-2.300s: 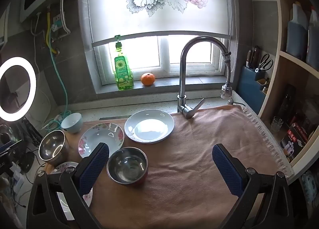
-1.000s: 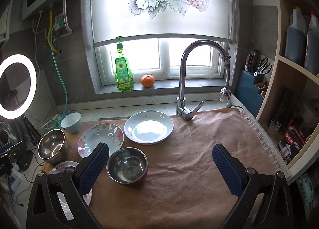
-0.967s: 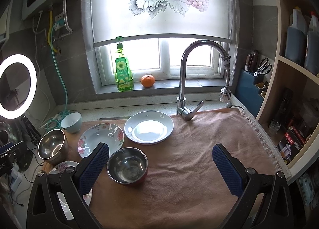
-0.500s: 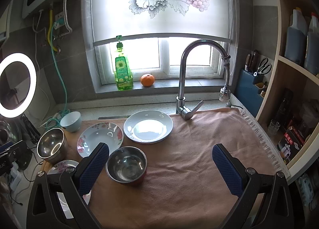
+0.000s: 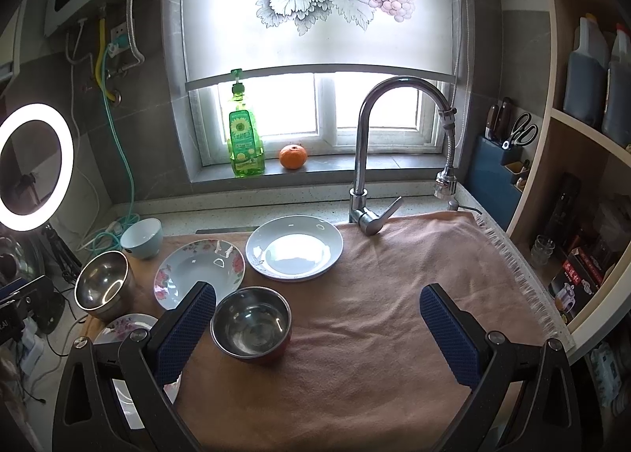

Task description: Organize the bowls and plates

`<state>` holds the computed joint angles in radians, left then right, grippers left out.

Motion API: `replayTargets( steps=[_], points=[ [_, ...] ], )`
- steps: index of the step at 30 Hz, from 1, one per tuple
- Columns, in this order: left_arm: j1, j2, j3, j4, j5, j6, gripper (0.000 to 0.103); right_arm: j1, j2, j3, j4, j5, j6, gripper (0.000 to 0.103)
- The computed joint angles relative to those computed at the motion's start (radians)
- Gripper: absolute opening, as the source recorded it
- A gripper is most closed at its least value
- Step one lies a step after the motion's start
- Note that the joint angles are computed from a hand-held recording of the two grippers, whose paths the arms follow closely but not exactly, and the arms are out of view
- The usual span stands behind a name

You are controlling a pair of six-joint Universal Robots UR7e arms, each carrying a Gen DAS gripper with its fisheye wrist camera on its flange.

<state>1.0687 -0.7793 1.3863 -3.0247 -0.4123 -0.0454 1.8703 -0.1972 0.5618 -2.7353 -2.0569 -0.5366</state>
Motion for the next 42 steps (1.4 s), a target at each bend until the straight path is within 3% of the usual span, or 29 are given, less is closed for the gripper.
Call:
replayTargets(
  steps=[19, 42],
  points=[
    [-0.001, -0.001, 0.001, 0.014, -0.002, -0.012, 0.07, -0.002, -0.012, 0.027, -0.005, 0.002, 0.001, 0.102],
    [0.017, -0.042, 0.04, 0.063, 0.011, -0.101, 0.07, -0.012, 0.008, -0.012, 0.101, 0.016, 0.033, 0.102]
  ],
)
